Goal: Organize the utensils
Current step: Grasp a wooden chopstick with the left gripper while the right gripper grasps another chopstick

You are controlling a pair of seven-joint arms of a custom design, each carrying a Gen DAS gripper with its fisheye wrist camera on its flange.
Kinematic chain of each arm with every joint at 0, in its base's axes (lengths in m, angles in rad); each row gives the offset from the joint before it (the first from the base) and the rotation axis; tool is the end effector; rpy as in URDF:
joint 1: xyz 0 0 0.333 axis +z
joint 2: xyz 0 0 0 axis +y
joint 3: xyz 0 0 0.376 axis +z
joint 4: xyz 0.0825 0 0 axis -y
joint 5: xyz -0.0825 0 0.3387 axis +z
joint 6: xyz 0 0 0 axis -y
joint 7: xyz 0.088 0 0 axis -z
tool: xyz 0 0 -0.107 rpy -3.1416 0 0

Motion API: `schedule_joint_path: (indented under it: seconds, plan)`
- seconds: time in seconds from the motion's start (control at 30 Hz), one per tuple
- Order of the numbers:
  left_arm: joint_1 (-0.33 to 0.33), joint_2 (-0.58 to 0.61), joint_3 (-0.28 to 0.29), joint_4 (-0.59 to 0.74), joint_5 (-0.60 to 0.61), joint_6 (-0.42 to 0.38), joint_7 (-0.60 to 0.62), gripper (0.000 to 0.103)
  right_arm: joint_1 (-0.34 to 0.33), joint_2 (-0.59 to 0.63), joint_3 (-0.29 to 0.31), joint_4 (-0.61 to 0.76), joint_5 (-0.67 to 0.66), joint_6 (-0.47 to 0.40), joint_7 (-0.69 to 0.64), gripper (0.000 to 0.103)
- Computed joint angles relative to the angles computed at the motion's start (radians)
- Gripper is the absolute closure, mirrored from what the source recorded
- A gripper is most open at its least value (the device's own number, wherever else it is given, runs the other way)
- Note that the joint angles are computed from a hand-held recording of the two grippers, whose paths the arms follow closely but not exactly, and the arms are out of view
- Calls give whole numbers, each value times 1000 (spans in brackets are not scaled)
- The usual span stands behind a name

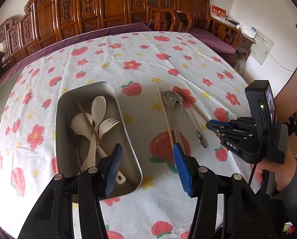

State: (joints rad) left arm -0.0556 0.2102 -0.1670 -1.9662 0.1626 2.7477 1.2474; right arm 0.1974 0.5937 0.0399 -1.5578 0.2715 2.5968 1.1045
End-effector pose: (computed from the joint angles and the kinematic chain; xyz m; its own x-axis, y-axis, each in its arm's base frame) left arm 0.6009 -0.1338 0.5175 -0.0398 -0.9962 0.0770 -0.8406 -0.0083 -0.5415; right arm 0.7146 0.1602 0.4225 0.4795 -0.8766 -0.0398 -0.7843 -0.4078 -0.4674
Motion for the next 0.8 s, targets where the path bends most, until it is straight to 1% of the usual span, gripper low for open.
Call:
schedule_joint_path:
  seconds: [0.17,0.23,0.3,0.43,0.47,0.57,0.67,0.77,0.8]
  plan:
    - [-5,43,-13,45,-12,-24,17,53,-39,-21,17,-42,48,20,-30,97]
    - [-11,63,-15,67,-9,-35,20,56,-56,-33,29,-61,72,30,-54,97]
    - [-17,89,-16,100,-7,-54,23,61,-68,-43,35,-73,91,37,-74,97]
    - [-24,140,-20,161,-12,-85,23,64,-98,-55,57,-78,150,29,-119,97]
    - [-26,155,-20,179,-11,-96,22,66,-105,-58,63,-79,165,26,-133,97]
    - [-35,193,-17,226,-5,-125,13,71,-113,-67,69,-84,195,22,-168,97]
    - [-42,224,-11,262,2,-150,0,73,-118,-76,73,-88,224,18,-195,97]
    - [-47,255,-8,300,10,-182,-9,79,-126,-85,77,-93,256,13,-220,97]
    - [-47,263,-9,311,11,-191,-7,83,-127,-87,77,-94,265,11,-226,97]
